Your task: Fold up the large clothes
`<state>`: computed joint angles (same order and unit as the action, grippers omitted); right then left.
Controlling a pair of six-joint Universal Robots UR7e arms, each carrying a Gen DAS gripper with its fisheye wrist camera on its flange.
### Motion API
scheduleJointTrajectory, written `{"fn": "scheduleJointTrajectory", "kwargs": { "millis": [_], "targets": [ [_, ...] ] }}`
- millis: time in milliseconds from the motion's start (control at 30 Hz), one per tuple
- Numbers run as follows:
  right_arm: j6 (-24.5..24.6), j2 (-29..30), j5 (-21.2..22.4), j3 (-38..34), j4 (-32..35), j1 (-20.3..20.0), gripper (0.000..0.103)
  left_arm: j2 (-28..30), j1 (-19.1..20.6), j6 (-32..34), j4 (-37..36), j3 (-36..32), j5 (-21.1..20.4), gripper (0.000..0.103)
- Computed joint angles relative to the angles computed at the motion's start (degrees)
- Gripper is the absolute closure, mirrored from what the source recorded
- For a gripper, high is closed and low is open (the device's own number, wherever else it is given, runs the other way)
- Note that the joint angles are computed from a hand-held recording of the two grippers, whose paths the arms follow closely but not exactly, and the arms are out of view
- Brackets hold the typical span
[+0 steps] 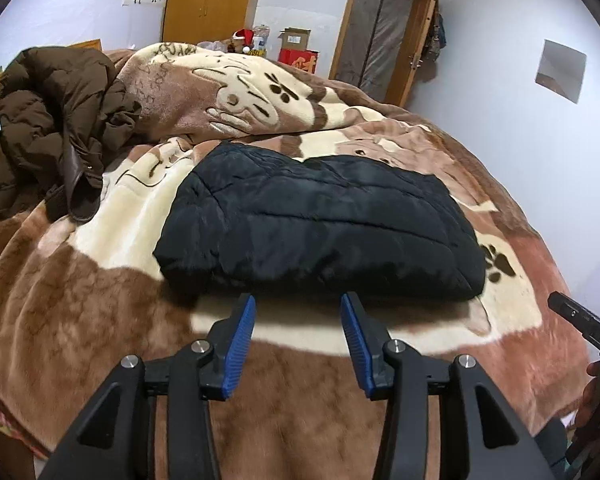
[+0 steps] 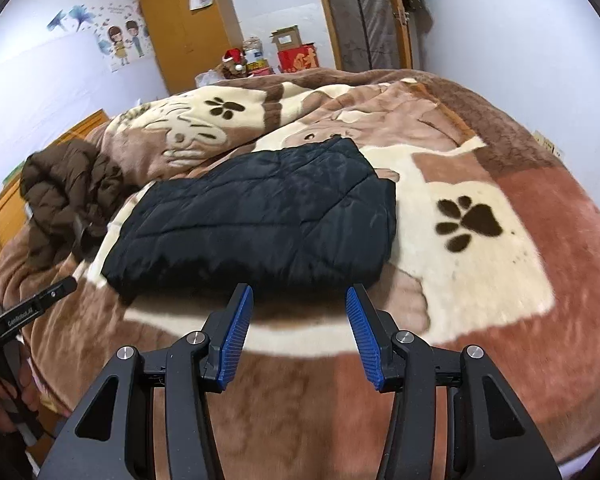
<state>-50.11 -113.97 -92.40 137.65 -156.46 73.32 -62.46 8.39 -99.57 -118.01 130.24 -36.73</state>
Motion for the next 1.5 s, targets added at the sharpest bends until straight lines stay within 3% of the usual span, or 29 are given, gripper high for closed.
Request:
{"fn": "scheduleJointTrajectory", "kwargs": {
  "millis": [200, 467, 800, 1500],
  "targets": [
    [-4.5, -10.3, 2.8, 3.3, 7.1, -4.1, 0.053, 1.9, -6.3, -6.4, 4.6, -1.5, -4.2, 0.045],
    [-10.3, -17.9, 3.7, 6.2, 10.2, -7.2, 0.052, 4.0, -9.9, -10.5, 7.9, -3.4, -7.8, 0.043],
    [-12.7, -18.7, 2.9, 7.0, 11.1, -6.7, 0.052, 4.6, -9.5, -11.9, 11.5, -5.0, -8.5, 0.041],
    [-12.1, -17.0, -1.0, 8.0, 9.9, -3.9, 0.052, 4.5, -9.7, -12.3, 12.6, -4.6, -9.4, 0.041]
  ]
}}
